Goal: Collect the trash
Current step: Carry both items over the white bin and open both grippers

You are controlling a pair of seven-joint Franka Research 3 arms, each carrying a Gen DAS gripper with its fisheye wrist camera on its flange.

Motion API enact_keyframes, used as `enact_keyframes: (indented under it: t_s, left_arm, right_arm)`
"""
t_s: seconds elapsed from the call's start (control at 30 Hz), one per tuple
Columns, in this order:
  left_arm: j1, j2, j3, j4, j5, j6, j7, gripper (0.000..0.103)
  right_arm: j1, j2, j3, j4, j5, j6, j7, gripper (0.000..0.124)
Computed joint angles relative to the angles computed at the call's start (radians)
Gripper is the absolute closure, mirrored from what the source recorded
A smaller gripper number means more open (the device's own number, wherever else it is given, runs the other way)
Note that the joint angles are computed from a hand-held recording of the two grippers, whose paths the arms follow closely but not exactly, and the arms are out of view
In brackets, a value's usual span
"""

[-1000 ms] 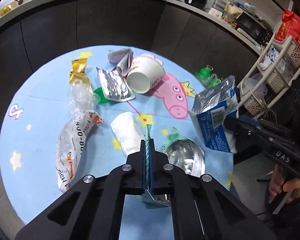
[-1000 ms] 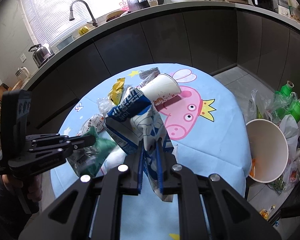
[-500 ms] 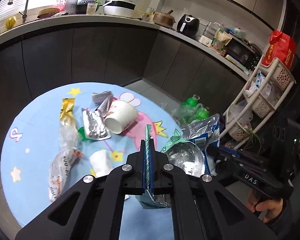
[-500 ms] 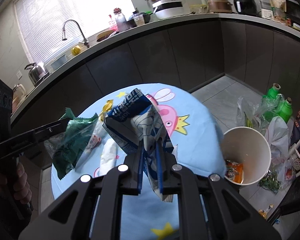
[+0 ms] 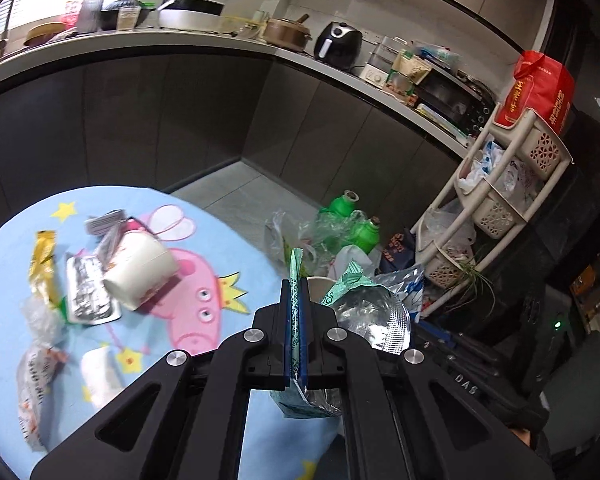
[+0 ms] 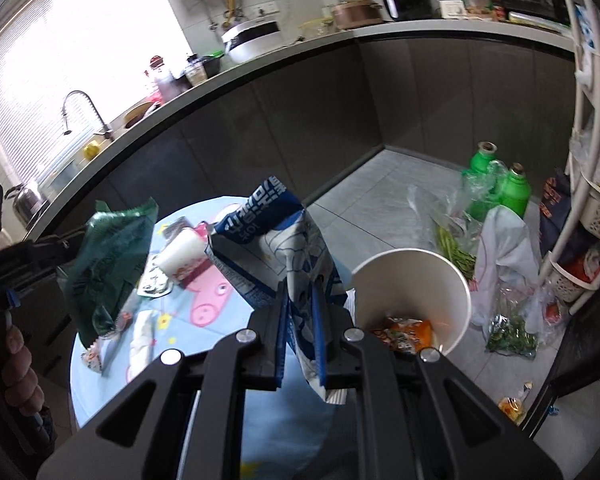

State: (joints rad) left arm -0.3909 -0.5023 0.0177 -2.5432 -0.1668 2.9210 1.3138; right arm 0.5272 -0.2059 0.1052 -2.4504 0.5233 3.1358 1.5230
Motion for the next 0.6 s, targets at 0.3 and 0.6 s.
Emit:
enact_keyframes:
  t_s: [0.3,0.6]
  left_arm:
    - [-0.105,0.256,0.033,0.188,-0.193,0.019,0.147,0.1]
    - [-0.049,0.485,-0.057,0.367,-0.287,-0.021,0.246,0.1]
  right_arm:
    - [0.11,0.108,-0.172,0.046,0.358,0.002,-0.312,0.111]
    - [0.009,0.277,-0.137,0.187,0.727,-0.086,-0.641,0.111]
